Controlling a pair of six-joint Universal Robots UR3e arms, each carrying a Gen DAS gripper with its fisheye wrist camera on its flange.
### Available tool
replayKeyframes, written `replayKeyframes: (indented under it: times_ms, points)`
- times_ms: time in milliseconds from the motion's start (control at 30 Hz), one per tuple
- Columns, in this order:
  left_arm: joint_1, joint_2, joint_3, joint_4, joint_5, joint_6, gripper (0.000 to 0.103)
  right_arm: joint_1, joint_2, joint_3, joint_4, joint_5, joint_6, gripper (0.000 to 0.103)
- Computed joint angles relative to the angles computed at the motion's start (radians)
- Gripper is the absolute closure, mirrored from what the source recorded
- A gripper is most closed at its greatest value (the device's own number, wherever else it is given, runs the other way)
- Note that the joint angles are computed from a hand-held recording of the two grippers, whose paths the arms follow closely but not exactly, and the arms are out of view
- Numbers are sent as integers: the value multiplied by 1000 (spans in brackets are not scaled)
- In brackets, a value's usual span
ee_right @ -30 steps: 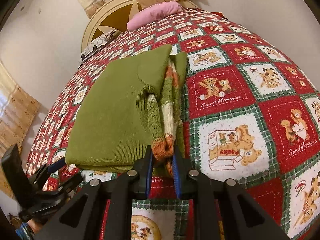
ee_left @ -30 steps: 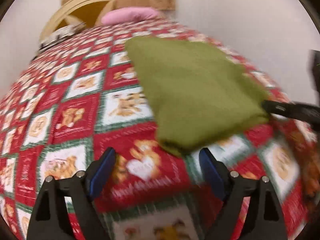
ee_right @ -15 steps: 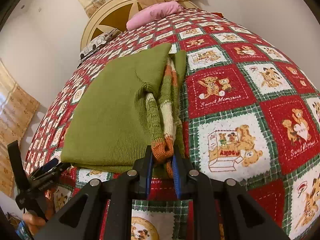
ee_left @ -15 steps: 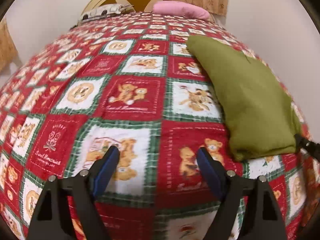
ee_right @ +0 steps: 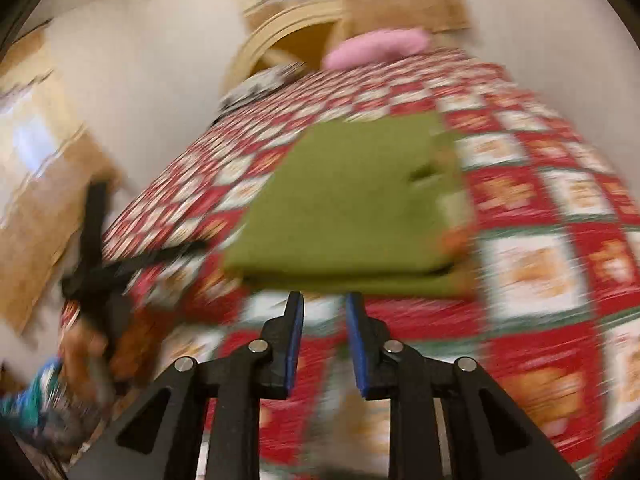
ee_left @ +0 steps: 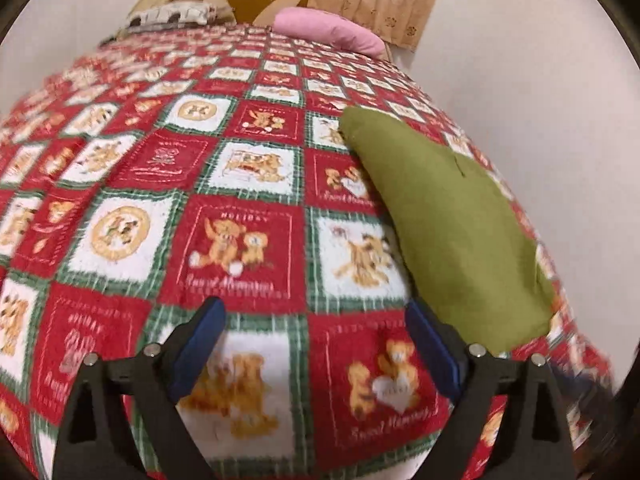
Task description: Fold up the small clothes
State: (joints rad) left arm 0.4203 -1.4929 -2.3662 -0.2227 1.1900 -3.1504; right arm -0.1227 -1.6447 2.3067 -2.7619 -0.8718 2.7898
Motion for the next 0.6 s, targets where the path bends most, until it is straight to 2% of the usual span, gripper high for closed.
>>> replayKeyframes:
  times_ms: [67, 133, 200, 233, 267, 333, 400, 467, 500, 567, 600]
  points:
    - [17, -34, 74, -73, -60, 15, 9, 133, 124, -66, -69, -67, 57, 80]
    - [-3, -114, 236, -233, -120, 92, 9, 230, 252, -156, -128, -118, 119, 80]
    - [-64, -193, 384, -315, -94, 157, 9, 279, 355, -253, -162, -123, 186, 80]
    - [-110, -235, 452, -323, -49, 179, 9, 291, 377, -281, -173, -125, 203, 80]
    - [-144, -272, 510, -334, -31, 209, 9, 305, 393, -311, -176, -133, 214, 80]
    - [-175, -334, 595, -379, -53, 263, 9, 320, 394, -327, -170, -143, 207, 80]
    - [-201, -412, 681, -424, -60, 289, 9, 333, 381, -323, -161, -202, 187, 80]
    - [-232, -506, 763, -455, -39, 292, 6, 328, 370, -305, -174, -228, 182, 80]
    - [-233, -541, 793, -468, -41, 286, 0, 322, 367, -306, -168, -234, 185, 80]
    - [-203, -565, 793, -467, -94, 263, 0, 303, 380, -334, -137, -210, 189, 80]
    - [-188, -568, 774, -438, -126, 267, 0, 299, 392, -350, -126, -193, 185, 76]
